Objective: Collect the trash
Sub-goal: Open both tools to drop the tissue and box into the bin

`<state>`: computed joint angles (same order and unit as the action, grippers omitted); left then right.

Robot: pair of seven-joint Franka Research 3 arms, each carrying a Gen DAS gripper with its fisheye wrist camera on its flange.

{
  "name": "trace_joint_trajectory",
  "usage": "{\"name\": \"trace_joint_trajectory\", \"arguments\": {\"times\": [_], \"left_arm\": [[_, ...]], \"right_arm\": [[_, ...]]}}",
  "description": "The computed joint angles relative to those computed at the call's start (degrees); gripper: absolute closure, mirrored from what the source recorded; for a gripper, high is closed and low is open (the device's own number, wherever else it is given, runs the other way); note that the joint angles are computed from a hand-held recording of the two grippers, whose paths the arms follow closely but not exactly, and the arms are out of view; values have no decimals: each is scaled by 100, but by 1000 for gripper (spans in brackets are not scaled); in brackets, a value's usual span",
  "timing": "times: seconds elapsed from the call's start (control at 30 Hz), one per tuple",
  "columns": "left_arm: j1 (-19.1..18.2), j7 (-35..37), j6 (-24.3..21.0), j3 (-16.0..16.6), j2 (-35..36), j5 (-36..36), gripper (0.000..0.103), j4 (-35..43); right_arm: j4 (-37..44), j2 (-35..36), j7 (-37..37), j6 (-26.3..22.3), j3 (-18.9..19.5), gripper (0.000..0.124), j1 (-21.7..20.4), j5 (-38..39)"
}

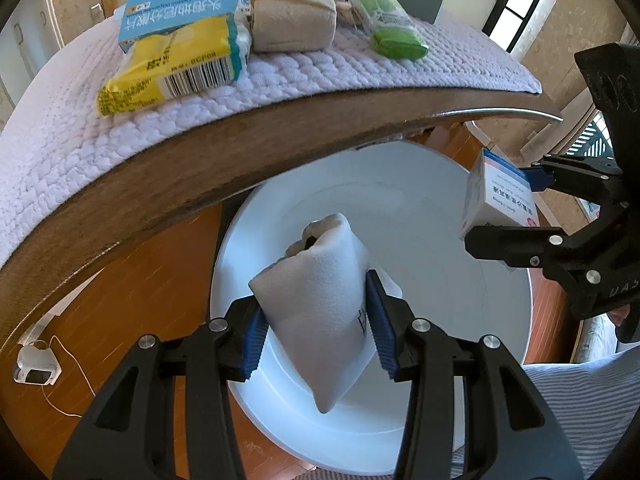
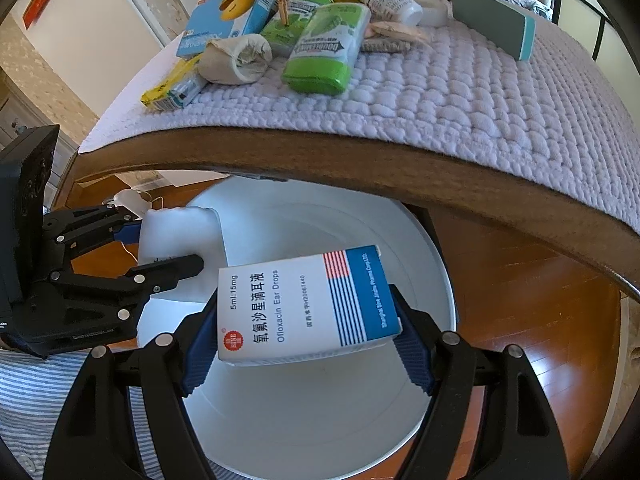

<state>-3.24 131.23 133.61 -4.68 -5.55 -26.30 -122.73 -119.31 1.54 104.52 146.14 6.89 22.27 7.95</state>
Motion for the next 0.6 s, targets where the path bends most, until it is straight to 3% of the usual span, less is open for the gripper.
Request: {"name": "trace_joint_trajectory", "arguments": {"times": [0.6], "left_arm": [[-54, -73, 330, -129, 224, 106, 56, -164]], "right_arm": [[-107, 48, 163, 33, -3, 49, 29, -53]]}}
